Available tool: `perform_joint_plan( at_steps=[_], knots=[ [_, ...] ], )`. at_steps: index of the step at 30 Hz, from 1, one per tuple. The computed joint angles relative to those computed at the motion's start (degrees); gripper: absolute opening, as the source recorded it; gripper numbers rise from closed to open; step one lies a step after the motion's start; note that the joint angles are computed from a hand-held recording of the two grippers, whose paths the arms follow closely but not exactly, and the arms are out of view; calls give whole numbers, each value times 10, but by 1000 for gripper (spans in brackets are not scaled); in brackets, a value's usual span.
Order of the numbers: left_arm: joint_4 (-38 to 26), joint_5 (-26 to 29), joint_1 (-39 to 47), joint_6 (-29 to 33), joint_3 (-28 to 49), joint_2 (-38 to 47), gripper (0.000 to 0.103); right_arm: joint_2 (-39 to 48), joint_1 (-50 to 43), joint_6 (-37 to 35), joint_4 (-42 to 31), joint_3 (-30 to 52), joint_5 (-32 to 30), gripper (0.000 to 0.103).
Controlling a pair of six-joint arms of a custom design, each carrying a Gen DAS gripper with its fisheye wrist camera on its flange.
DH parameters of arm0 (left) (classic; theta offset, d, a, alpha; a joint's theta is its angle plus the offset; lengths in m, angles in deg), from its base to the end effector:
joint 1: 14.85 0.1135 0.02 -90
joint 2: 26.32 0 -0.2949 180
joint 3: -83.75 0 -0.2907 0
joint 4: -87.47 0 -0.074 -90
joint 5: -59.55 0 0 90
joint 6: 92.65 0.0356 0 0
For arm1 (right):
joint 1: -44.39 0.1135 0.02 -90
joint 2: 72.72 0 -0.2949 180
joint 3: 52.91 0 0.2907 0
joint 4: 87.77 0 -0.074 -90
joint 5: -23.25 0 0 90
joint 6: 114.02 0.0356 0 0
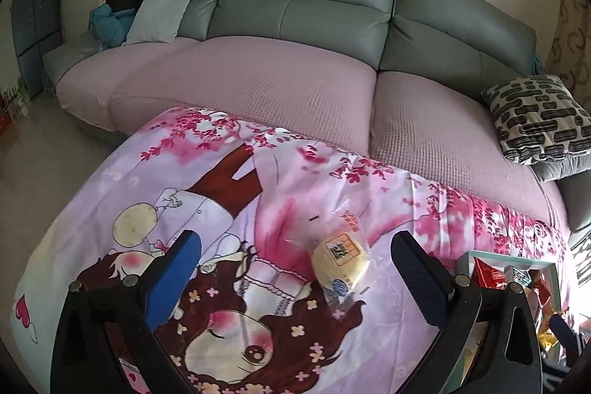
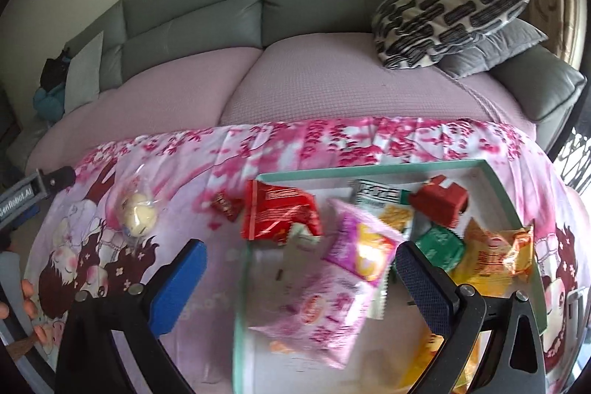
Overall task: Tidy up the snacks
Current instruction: 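Move the left gripper to the wrapped bun while the right moves to the red candy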
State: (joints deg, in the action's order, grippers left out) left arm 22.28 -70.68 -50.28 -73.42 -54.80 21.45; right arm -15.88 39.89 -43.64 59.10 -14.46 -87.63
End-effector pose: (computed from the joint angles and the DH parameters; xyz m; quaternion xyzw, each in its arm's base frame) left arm 0.1297 -0.0641 0.2039 -0.3340 0.8663 0.0832 0.3620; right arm 0.2017 -0.0031 0.1847 -0.1814 0.9126 0.0996 0.3527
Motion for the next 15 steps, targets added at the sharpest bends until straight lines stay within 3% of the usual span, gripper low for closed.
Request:
perform_joint_plan(
  at_steps=[8, 15],
  knots=[
    [65, 80, 74, 68, -37, -24, 102, -34, 108, 56, 10, -18, 41, 103],
    [137, 140, 121, 103, -62, -15, 102, 8, 182, 99, 56, -22, 76, 103]
  ],
)
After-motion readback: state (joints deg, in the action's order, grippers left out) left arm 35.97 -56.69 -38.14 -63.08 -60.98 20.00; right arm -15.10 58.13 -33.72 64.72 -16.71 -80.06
